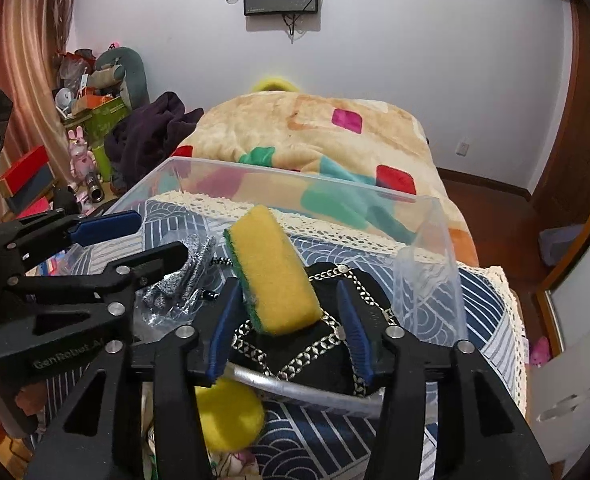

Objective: Organize soft objects
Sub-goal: 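Lower the bagged sock and sponge into the clear box and release both, then grasp the white cloth with the left tool while the right tool grasps the yellow felt ball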

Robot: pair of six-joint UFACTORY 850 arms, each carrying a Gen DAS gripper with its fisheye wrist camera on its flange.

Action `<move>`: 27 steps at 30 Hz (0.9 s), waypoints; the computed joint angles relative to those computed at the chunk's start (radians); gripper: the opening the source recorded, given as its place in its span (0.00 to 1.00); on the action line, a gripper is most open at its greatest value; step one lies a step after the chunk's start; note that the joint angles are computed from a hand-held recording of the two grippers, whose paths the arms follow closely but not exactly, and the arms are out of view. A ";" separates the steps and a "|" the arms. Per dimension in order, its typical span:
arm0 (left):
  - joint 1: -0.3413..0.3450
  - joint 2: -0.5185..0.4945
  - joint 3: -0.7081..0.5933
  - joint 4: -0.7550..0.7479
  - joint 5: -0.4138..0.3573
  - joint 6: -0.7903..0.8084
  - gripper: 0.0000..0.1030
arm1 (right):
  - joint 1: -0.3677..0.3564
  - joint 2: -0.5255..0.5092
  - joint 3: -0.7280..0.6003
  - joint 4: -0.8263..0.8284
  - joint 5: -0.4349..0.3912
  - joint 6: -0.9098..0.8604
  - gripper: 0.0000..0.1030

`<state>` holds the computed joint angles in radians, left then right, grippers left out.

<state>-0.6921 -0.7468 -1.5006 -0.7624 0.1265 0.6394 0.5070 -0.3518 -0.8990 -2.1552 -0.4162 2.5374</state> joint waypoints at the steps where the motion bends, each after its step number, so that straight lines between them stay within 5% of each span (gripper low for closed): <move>1: 0.000 0.010 0.011 0.056 0.004 -0.057 0.56 | 0.001 0.005 0.005 0.001 -0.006 -0.003 0.48; 5: -0.001 0.060 0.072 0.239 0.045 -0.241 0.69 | 0.015 0.039 0.036 0.008 -0.048 -0.011 0.51; 11: -0.011 0.123 0.164 0.268 0.104 -0.267 0.93 | 0.032 0.095 0.099 -0.063 -0.103 0.081 0.57; 17: -0.029 0.150 0.226 0.184 0.119 -0.147 0.94 | 0.047 0.109 0.130 -0.105 -0.111 0.129 0.57; 27: -0.011 0.140 0.276 0.424 0.038 -0.407 0.94 | 0.064 0.081 0.152 -0.168 -0.077 0.229 0.57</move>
